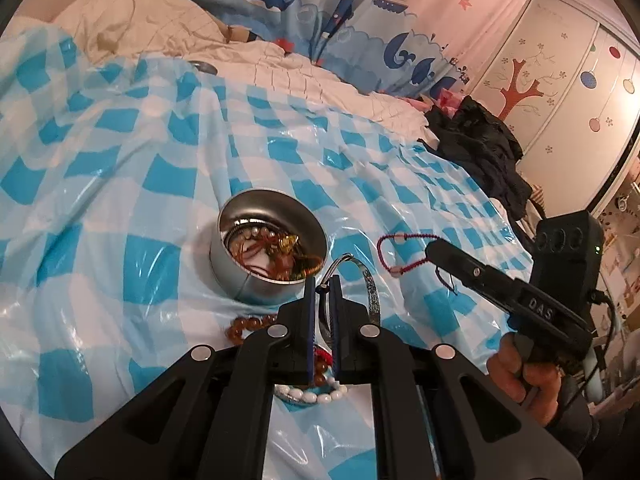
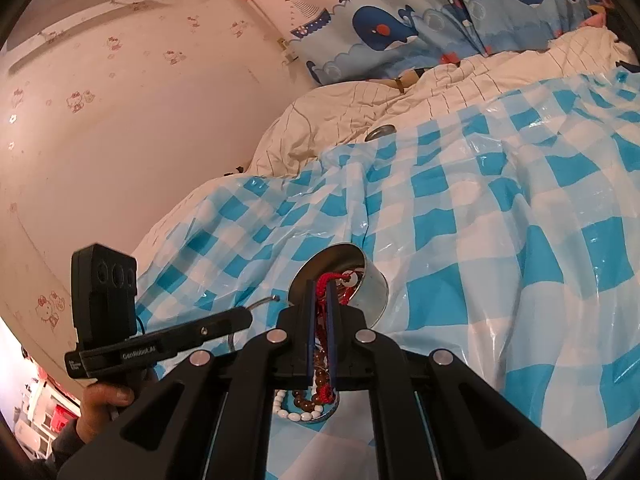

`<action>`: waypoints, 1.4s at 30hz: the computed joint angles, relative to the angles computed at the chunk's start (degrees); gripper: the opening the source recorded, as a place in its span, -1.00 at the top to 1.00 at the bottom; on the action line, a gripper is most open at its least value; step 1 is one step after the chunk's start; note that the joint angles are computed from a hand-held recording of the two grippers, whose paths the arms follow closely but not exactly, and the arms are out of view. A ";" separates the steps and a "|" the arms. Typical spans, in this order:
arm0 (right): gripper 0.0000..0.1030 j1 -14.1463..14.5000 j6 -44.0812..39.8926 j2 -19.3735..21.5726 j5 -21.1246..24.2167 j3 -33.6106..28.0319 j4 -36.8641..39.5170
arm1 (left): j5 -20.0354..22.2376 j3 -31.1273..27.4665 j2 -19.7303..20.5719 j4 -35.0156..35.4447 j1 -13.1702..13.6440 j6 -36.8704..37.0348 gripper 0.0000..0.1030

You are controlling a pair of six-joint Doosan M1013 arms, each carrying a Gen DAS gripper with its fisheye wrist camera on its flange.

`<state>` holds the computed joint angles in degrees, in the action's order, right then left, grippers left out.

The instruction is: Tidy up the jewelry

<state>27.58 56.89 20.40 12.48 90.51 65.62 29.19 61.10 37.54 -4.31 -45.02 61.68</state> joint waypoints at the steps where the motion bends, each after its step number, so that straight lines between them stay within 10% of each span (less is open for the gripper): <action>1: 0.89 0.04 0.28 0.02 -0.09 -0.03 -0.13 | 0.17 -0.17 0.06 0.99 -0.09 -0.65 0.90; 23: 0.89 0.16 -6.68 0.44 0.57 -0.27 5.56 | 5.24 -3.62 1.46 16.87 -1.54 -10.38 0.88; 39: 0.89 -0.46 -9.63 1.22 1.84 -1.22 9.88 | -2.17 -4.33 2.64 14.58 -0.02 -15.49 0.88; 42: 0.89 -0.57 -8.99 2.33 2.80 -2.95 8.84 | 2.68 -7.71 4.82 19.06 0.02 -21.19 0.85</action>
